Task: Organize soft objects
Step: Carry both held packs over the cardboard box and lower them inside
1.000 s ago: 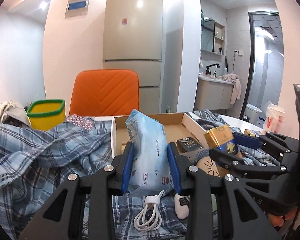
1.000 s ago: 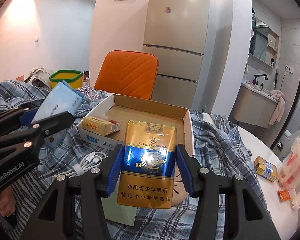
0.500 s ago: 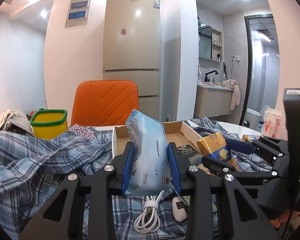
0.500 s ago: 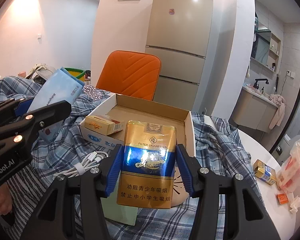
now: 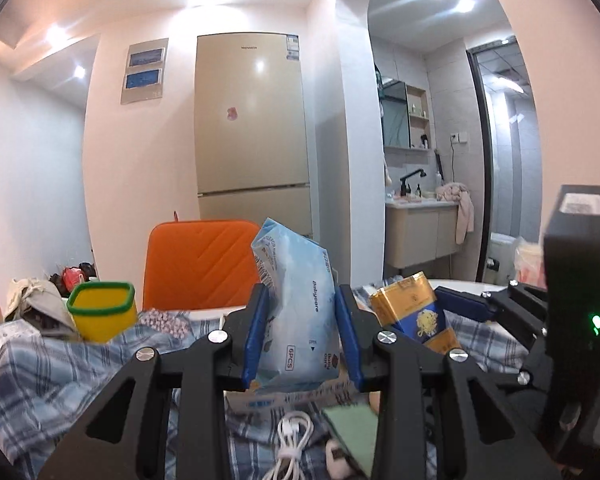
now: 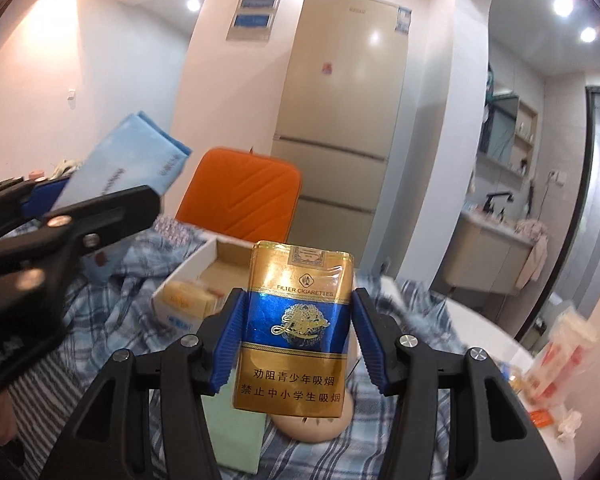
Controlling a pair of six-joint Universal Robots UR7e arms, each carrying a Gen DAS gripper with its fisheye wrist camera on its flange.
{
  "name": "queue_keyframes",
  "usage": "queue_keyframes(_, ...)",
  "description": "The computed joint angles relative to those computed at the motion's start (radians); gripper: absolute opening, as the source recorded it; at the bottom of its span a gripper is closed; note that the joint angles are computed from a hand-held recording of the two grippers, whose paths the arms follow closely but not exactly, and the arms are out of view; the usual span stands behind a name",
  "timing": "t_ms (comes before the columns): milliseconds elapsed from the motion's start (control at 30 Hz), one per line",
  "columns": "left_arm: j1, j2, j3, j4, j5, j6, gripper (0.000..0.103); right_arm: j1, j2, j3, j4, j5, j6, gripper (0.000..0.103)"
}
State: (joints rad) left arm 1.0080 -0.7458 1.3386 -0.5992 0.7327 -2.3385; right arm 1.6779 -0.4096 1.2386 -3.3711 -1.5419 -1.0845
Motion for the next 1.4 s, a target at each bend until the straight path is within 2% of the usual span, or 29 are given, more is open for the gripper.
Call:
queue_keyframes(100, 0.005, -0.009, -0.015, 0.012, 0.046, -0.049, 0.033, 0.014, 0.024, -0.046, -0.024, -0.002, -0.005, 0.055)
queue_keyframes(200, 0.006, -0.013, -0.008, -0.066, 0.076, 0.016, 0.033, 0.027, 0.060, -0.110, -0.050, -0.004, 0.014, 0.055)
queue_keyframes(267, 0.012, -0.009, -0.025, -0.071, 0.097, 0.015, 0.033, 0.034, 0.083, -0.158, -0.042, -0.007, 0.031, 0.055)
queue_keyframes(367, 0.022, 0.006, -0.063, -0.064, 0.093, -0.020, 0.033, 0.036, 0.125, -0.233, -0.028, 0.004, 0.053, 0.055)
queue_keyframes(533, 0.048, 0.042, -0.102, -0.083, 0.124, -0.002, 0.033, 0.009, 0.219, -0.334, -0.078, 0.052, 0.055, 0.055)
queue_keyframes(700, 0.082, 0.061, -0.131, -0.016, 0.132, -0.083, 0.033, 0.001, 0.243, -0.389, 0.069, 0.011, 0.038, 0.055)
queue_keyframes(833, 0.092, 0.082, -0.144, -0.032, 0.106, -0.020, 0.033, -0.002, 0.253, -0.432, 0.158, -0.001, 0.066, 0.055)
queue_keyframes(967, 0.107, 0.093, -0.195, 0.063, 0.091, -0.110, 0.033, -0.001, 0.273, -0.498, 0.257, -0.042, 0.102, 0.055)
queue_keyframes(1100, 0.116, 0.120, -0.280, 0.204, 0.067, -0.190, 0.033, 0.004, 0.319, -0.642, 0.421, -0.085, 0.140, 0.055)
queue_keyframes(1167, 0.115, 0.140, -0.330, 0.243, 0.025, -0.195, 0.033, 0.007, 0.357, -0.729, 0.489, -0.111, 0.142, 0.055)
queue_keyframes(1267, 0.113, 0.157, -0.388, 0.312, 0.004, -0.232, 0.033, 0.003, 0.398, -0.832, 0.604, -0.122, 0.177, 0.055)
queue_keyframes(1400, 0.109, 0.190, -0.480, 0.410, -0.023, -0.257, 0.033, -0.003, 0.473, -0.987, 0.732, -0.164, 0.207, 0.059)
